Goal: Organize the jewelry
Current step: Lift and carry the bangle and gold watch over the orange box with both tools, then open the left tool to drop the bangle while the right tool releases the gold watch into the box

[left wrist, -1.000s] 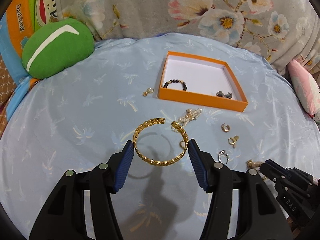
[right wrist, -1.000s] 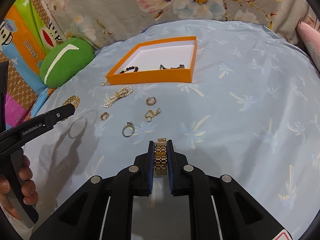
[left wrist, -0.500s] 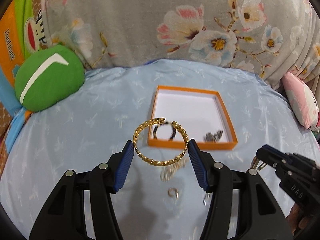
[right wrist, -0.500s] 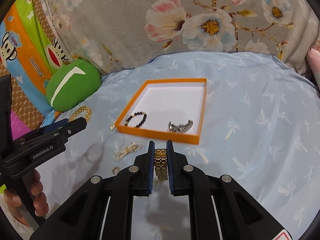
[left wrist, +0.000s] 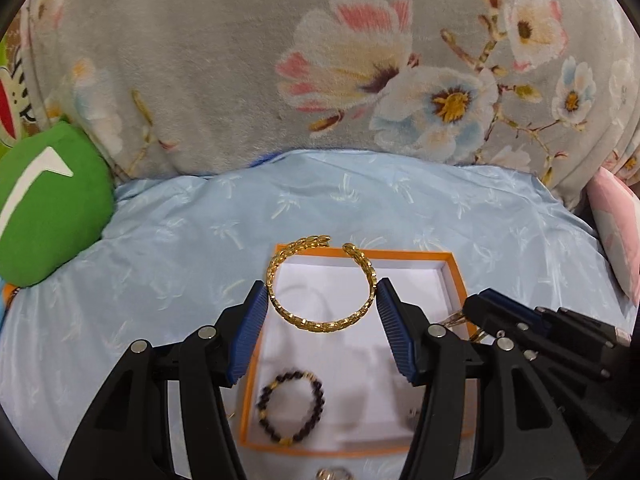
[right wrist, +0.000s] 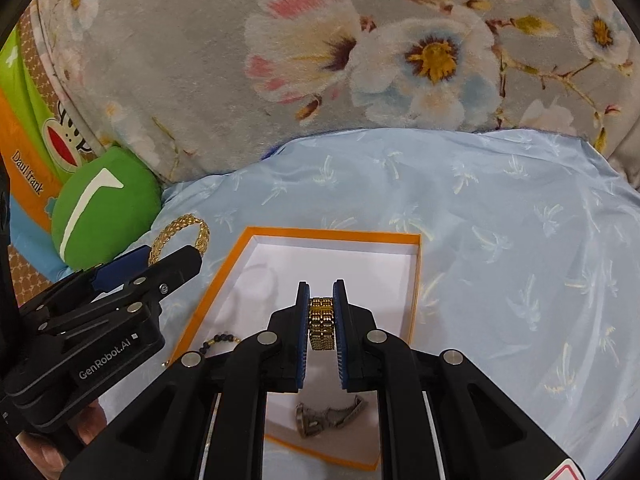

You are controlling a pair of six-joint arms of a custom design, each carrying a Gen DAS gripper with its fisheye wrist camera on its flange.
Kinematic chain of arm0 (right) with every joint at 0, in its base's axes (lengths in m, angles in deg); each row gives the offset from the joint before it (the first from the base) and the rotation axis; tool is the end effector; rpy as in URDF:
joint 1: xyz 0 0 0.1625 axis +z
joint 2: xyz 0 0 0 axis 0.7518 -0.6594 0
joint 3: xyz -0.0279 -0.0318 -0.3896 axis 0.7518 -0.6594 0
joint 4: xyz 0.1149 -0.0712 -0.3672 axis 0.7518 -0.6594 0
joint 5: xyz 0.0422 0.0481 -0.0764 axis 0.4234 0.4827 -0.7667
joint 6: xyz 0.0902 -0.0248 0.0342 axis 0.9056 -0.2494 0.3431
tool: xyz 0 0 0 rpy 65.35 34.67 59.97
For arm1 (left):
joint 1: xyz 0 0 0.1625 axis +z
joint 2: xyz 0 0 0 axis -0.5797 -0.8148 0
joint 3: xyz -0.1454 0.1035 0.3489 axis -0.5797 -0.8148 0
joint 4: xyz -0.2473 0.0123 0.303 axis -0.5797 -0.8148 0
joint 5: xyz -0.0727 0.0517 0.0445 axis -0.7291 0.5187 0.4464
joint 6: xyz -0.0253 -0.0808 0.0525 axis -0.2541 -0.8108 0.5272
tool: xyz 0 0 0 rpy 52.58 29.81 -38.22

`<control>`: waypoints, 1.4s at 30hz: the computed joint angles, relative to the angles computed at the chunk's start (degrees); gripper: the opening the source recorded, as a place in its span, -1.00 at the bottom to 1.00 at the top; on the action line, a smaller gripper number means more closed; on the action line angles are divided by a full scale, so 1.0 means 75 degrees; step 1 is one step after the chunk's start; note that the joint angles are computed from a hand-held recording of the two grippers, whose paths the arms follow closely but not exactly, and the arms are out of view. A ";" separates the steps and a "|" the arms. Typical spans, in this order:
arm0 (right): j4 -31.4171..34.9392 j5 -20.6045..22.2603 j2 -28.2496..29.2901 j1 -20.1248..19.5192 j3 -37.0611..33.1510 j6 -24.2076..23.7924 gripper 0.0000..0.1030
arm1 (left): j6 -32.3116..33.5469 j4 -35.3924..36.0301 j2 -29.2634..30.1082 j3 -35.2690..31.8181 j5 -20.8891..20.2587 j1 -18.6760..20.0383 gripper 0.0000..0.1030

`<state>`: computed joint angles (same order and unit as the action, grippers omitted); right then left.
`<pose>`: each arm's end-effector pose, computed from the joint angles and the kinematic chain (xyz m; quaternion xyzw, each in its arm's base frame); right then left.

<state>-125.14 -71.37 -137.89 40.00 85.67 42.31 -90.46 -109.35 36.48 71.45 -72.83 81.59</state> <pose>0.0956 -0.6474 0.2453 0.1813 -0.8921 0.3547 0.2133 -0.3249 -0.6460 0.0392 0.1896 0.8534 -0.3751 0.3083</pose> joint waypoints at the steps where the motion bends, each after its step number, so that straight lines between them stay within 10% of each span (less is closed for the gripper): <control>1: 0.0042 -0.0049 0.0109 -0.0012 -0.0125 -0.0008 -0.79 | 0.0005 0.0126 0.0143 -0.0248 -0.0087 0.0091 0.05; 23: -0.0108 -0.0256 0.0589 -0.0149 -0.0440 -0.0115 -0.66 | 0.0150 0.0349 0.0879 -0.1074 0.0129 0.0474 0.15; 33: -0.1002 -0.0020 -0.1217 -0.0406 0.2103 -0.0202 -0.58 | -0.0328 -0.0535 -0.0890 0.1876 0.0636 -0.0175 0.16; 42: -0.2011 -0.0122 -0.2597 -0.0840 0.4883 -0.0194 -0.56 | -0.2919 -0.0061 -0.2707 0.5101 0.0710 -0.1036 0.16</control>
